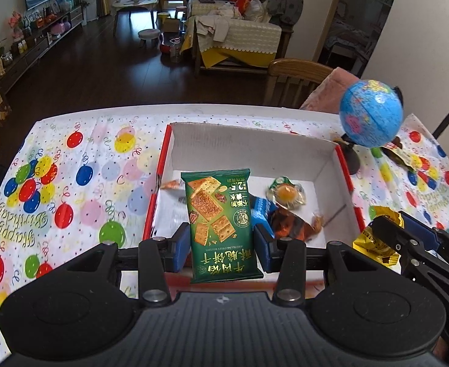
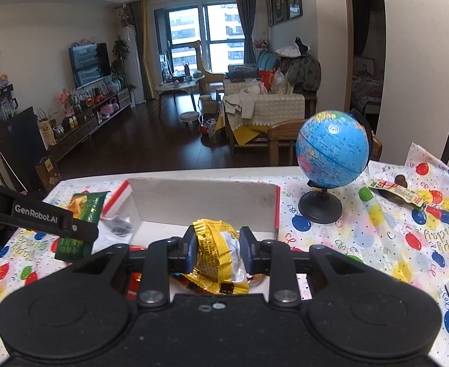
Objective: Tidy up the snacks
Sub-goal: 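Carry the green packet and yellow candy toward the red box with both tools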
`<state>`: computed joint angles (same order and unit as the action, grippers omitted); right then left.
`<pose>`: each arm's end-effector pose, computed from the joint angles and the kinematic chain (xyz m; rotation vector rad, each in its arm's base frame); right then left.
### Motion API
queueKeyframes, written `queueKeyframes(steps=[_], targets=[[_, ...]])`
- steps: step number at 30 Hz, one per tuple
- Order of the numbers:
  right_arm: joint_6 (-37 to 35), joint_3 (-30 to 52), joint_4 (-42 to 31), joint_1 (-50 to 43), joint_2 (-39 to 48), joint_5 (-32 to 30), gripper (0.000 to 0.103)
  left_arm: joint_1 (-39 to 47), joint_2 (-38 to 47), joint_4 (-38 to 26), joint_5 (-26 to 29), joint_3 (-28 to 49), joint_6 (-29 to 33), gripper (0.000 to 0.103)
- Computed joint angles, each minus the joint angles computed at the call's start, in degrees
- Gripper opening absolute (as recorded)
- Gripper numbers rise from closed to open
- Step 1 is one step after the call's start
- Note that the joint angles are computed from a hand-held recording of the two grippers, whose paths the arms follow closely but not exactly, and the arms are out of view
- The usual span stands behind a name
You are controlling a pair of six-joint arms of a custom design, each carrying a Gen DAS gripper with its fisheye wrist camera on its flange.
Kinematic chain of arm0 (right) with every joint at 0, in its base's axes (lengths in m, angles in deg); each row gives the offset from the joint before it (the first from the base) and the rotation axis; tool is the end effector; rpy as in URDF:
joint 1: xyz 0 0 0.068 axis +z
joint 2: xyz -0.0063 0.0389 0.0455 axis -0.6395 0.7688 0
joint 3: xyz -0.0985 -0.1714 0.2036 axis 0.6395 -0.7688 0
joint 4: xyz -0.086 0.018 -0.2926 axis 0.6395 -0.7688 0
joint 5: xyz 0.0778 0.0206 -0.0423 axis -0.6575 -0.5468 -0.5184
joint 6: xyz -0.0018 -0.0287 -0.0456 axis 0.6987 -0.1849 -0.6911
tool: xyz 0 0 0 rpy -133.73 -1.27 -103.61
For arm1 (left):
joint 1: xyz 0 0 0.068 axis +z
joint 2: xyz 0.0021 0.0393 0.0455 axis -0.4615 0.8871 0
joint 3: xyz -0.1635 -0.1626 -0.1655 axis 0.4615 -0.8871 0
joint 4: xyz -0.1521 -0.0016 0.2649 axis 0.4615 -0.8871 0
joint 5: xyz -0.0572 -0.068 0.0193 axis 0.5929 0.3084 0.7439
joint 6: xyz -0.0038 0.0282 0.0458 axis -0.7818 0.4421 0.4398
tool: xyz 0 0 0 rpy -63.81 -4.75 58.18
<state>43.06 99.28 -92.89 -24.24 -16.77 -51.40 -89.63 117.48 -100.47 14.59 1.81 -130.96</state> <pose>0.1504 0.0516 0.2713 -0.5299 2.1303 0.4009 0.1548 -0.2503 0.2915 -0.4766 2.4671 0.0006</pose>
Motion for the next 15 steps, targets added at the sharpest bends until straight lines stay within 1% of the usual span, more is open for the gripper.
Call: queueKeyframes(steps=[9, 15], targets=[[-1.41, -0.45, 7.78, -1.24, 10.72, -1.06, 0.027, 7.59, 5.0, 7.24, 2.8, -0.44, 8.43, 0.044], [-2.26, -1.25, 11.04, -0.49, 15.48, -0.71, 0.027, 11.21, 8.87, 10.71, 4.76, -0.63, 12.75, 0.044]])
